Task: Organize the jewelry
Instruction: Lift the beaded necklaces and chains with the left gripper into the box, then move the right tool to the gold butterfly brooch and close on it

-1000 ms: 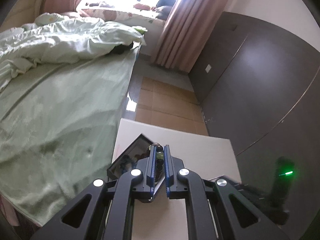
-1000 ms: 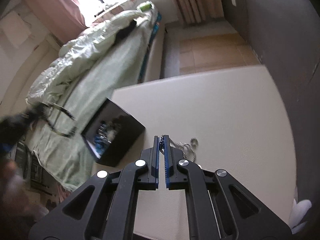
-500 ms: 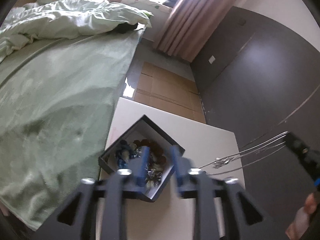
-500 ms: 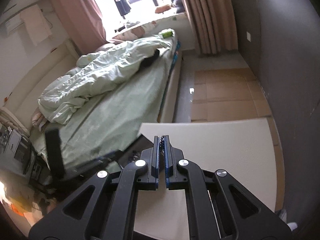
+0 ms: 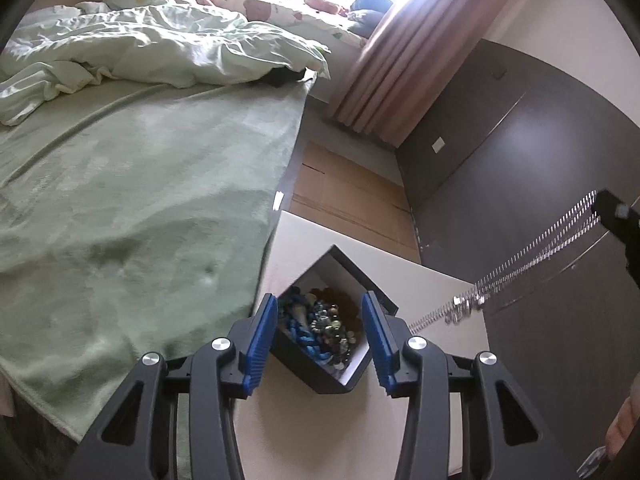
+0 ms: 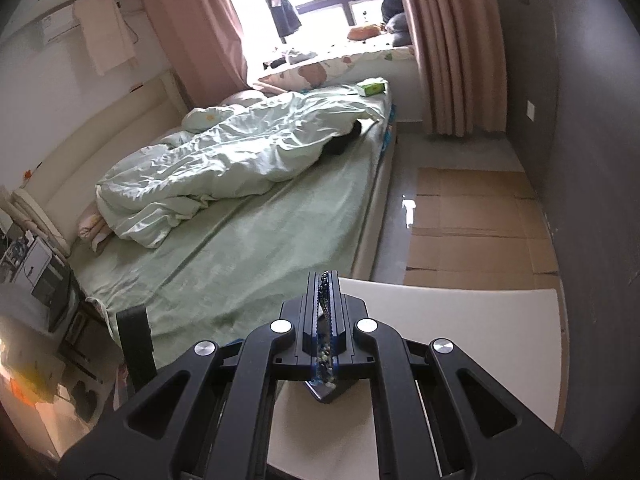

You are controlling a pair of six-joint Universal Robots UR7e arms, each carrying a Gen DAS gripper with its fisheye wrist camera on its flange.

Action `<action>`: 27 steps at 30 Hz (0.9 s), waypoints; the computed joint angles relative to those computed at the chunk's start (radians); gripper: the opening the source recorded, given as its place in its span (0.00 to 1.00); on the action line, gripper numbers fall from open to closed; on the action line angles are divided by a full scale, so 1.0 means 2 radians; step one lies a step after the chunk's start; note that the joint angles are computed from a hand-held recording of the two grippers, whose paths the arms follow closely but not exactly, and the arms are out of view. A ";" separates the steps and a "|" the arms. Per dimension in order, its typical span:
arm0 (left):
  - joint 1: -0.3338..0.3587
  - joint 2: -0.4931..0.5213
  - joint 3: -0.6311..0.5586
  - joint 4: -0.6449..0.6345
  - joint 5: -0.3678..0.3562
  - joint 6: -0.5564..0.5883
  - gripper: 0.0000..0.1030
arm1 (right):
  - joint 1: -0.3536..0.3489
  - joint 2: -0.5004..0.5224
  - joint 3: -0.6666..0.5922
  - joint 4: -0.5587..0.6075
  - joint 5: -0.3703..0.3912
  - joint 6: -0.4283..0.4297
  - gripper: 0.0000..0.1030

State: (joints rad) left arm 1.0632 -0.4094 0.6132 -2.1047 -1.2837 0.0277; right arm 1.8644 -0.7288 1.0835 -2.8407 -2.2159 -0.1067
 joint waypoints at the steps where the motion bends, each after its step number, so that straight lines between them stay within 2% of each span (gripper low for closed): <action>1: 0.000 -0.004 0.005 -0.004 0.001 0.000 0.41 | 0.002 0.000 -0.001 0.001 -0.001 -0.001 0.05; 4: 0.002 -0.015 0.018 -0.012 0.003 0.000 0.41 | 0.006 0.015 -0.025 0.012 -0.002 -0.007 0.05; 9: 0.002 -0.024 0.029 -0.023 0.009 0.001 0.50 | 0.004 0.038 -0.059 0.057 -0.020 0.005 0.06; 11: 0.002 -0.025 0.030 -0.025 0.012 0.001 0.54 | -0.001 0.045 -0.071 0.100 -0.022 0.024 0.26; 12: 0.001 -0.026 0.031 -0.026 0.013 0.000 0.54 | -0.003 0.046 -0.071 0.106 -0.020 0.029 0.58; 13: 0.001 -0.026 0.032 -0.027 0.014 0.001 0.54 | -0.005 0.045 -0.062 0.090 -0.021 0.027 0.71; 15: 0.000 -0.027 0.033 -0.027 0.014 0.003 0.54 | -0.007 0.039 -0.043 0.058 -0.026 0.019 0.71; 18: -0.001 -0.027 0.036 -0.026 0.015 0.005 0.54 | -0.015 0.020 -0.015 0.054 -0.016 0.040 0.71; 20: -0.003 -0.025 0.036 -0.026 0.015 0.007 0.54 | -0.019 0.008 0.007 0.038 -0.025 0.036 0.71; 27: -0.013 -0.015 0.031 -0.021 0.009 0.016 0.54 | -0.037 -0.042 0.080 0.009 -0.020 0.052 0.71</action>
State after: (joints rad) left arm 1.0374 -0.4389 0.6754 -2.1465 -1.2662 0.0591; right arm 1.7897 -0.8132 1.2442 -2.8236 -2.2561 -0.0019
